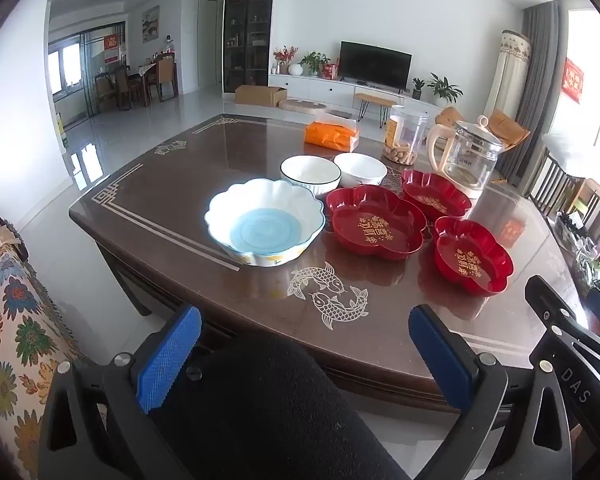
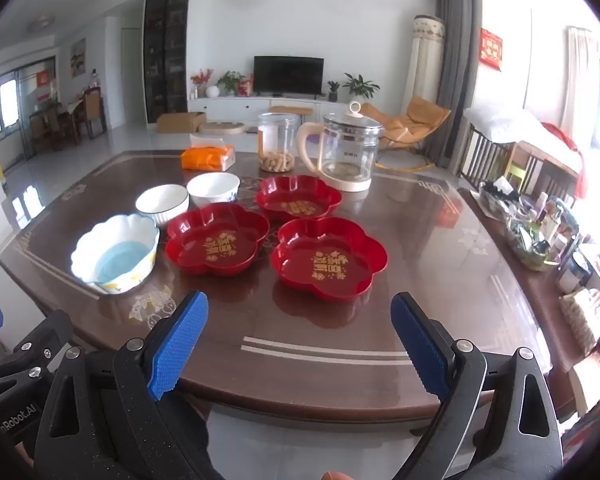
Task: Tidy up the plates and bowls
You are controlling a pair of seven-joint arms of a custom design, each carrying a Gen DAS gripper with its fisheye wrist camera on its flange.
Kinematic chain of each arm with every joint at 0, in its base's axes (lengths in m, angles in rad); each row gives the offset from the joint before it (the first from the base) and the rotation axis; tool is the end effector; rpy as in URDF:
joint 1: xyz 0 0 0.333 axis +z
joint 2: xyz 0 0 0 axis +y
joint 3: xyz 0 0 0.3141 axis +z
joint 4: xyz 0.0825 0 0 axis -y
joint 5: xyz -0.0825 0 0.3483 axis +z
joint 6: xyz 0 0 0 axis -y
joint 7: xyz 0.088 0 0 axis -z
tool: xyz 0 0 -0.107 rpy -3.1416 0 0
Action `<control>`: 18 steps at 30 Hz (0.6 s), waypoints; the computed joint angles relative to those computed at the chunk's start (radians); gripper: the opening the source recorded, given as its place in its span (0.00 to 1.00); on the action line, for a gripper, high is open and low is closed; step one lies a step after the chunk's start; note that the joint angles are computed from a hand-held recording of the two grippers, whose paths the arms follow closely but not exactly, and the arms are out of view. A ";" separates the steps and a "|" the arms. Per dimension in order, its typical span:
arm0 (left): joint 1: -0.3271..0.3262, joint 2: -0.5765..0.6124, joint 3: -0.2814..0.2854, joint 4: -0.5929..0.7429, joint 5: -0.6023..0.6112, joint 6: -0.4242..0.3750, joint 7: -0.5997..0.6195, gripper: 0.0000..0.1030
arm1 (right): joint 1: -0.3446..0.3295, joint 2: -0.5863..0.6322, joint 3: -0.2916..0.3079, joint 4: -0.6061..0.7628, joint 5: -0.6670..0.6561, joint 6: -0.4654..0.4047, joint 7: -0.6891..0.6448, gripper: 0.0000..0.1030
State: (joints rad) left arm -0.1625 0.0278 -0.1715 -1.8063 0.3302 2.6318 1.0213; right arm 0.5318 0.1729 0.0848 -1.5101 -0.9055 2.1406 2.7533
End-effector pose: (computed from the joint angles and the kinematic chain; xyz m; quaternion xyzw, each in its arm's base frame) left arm 0.5520 -0.1985 0.6209 -0.6456 0.6480 -0.3181 0.2492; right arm 0.5269 0.3261 0.6302 -0.5495 0.7008 -0.3800 0.2499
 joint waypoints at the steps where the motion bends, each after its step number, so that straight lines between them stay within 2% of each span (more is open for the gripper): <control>1: 0.000 0.000 0.000 0.000 0.000 -0.002 0.003 1.00 | -0.002 0.007 0.004 0.016 0.030 -0.021 -0.029 0.92; 6: -0.001 -0.017 -0.003 -0.054 0.049 0.039 -0.030 1.00 | 0.008 0.014 0.001 0.026 0.023 -0.025 -0.034 0.92; 10: -0.006 -0.021 -0.010 -0.065 0.090 0.033 -0.069 1.00 | 0.015 0.021 -0.001 0.031 0.016 -0.024 -0.026 0.92; 12: 0.002 -0.005 -0.006 -0.021 0.006 -0.014 0.002 1.00 | 0.014 0.005 -0.004 0.009 0.013 -0.008 -0.020 0.92; 18: -0.001 -0.004 -0.003 -0.011 -0.005 -0.035 0.019 1.00 | 0.010 0.003 0.002 0.003 0.012 0.001 -0.023 0.92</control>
